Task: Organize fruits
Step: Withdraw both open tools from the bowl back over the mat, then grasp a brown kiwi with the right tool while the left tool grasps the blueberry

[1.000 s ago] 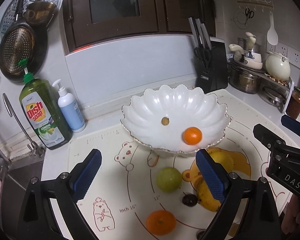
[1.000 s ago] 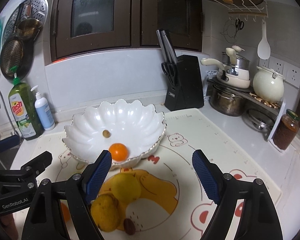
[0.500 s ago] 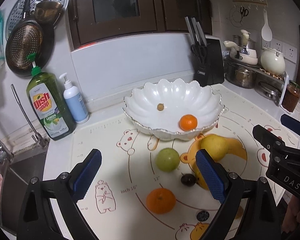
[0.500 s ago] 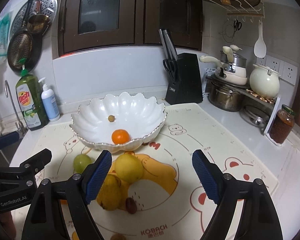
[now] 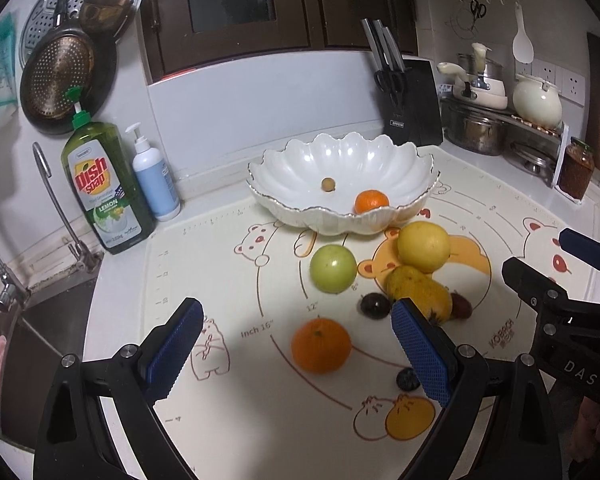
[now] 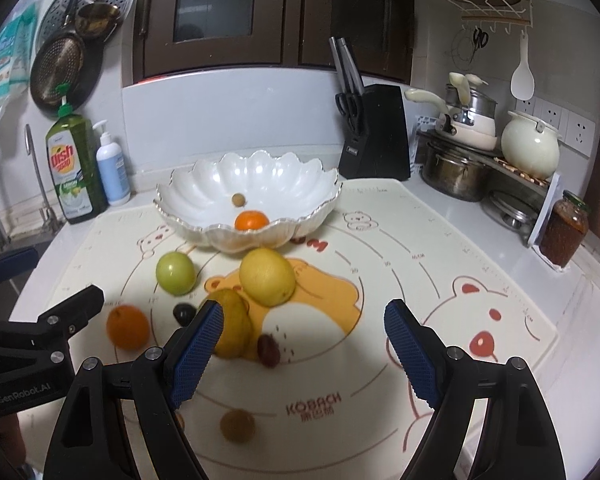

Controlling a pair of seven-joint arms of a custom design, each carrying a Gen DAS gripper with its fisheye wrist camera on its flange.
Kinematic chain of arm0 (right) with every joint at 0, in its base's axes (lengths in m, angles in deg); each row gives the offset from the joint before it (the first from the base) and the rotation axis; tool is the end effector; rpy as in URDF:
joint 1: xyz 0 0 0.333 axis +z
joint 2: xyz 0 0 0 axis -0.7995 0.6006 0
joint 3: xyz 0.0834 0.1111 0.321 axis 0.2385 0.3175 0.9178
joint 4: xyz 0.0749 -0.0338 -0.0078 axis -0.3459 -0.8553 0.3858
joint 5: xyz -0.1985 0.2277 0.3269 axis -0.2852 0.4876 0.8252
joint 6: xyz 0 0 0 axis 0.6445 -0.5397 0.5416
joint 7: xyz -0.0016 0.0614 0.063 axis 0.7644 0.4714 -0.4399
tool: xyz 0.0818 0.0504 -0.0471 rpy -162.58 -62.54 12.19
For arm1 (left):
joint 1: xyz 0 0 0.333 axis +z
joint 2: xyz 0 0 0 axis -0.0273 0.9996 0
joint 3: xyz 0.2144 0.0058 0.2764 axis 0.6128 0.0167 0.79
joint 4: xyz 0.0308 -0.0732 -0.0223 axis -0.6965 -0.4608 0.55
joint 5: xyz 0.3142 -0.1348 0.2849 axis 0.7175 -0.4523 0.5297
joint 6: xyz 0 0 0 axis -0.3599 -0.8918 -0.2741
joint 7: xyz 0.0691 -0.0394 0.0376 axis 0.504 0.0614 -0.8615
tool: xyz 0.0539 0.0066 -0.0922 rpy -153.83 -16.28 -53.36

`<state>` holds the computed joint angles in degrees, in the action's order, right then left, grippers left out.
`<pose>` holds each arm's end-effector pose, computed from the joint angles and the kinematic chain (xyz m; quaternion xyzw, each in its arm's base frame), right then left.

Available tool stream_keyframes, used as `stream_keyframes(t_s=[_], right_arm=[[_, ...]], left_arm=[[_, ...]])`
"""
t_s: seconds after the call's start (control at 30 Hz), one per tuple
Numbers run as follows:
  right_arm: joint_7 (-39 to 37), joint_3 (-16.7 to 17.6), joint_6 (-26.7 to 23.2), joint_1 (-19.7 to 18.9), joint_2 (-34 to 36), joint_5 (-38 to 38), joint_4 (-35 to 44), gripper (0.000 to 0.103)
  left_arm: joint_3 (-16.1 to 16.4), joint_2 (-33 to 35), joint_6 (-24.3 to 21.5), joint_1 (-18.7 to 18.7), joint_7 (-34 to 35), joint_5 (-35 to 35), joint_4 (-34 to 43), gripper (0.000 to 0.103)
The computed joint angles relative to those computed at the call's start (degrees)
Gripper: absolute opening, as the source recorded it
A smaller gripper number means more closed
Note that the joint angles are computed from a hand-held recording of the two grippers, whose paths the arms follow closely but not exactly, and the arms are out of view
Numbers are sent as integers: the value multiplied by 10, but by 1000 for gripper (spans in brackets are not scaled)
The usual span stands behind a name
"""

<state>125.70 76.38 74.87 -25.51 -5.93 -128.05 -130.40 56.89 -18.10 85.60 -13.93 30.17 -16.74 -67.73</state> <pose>0.6521 0.3512 0.4724 -0.5791 0.6723 -0.3689 0.2766 0.6951 -0.2778 0.4792 -0.5151 0.7341 -0.3183 0.3074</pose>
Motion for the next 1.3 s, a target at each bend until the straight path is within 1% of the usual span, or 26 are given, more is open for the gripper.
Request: stream_keyframes(t_s=[0.13, 0.27, 0.67, 0.77, 0.83, 1.0, 1.07, 1.3], right_arm=[[-2, 3, 0, 3, -4, -2, -12, 83], [-4, 6, 5, 2, -5, 4, -21, 83], [-23, 12, 18, 4, 2, 30, -37, 83], [-26, 11, 21, 7, 4, 31, -39, 82], [-28, 10, 24, 7, 6, 32, -38, 80], [-42, 11, 37, 5, 14, 49, -36, 69], [-47, 11, 41, 5, 17, 57, -35, 67], [-59, 9, 55, 5, 24, 78, -36, 54]], left_arm=[[5, -7, 8, -1, -10, 8, -18, 96], [-4, -11, 10, 8, -2, -3, -34, 96], [-7, -22, 12, 16, 5, -11, -69, 96], [-13, -22, 9, 21, 15, -23, -74, 96], [-10, -22, 8, 20, 13, -22, -76, 96], [-9, -21, 7, 20, 11, -25, -77, 96], [-7, -21, 8, 18, 7, -23, -77, 96], [-8, -20, 9, 19, 3, -23, -79, 96]])
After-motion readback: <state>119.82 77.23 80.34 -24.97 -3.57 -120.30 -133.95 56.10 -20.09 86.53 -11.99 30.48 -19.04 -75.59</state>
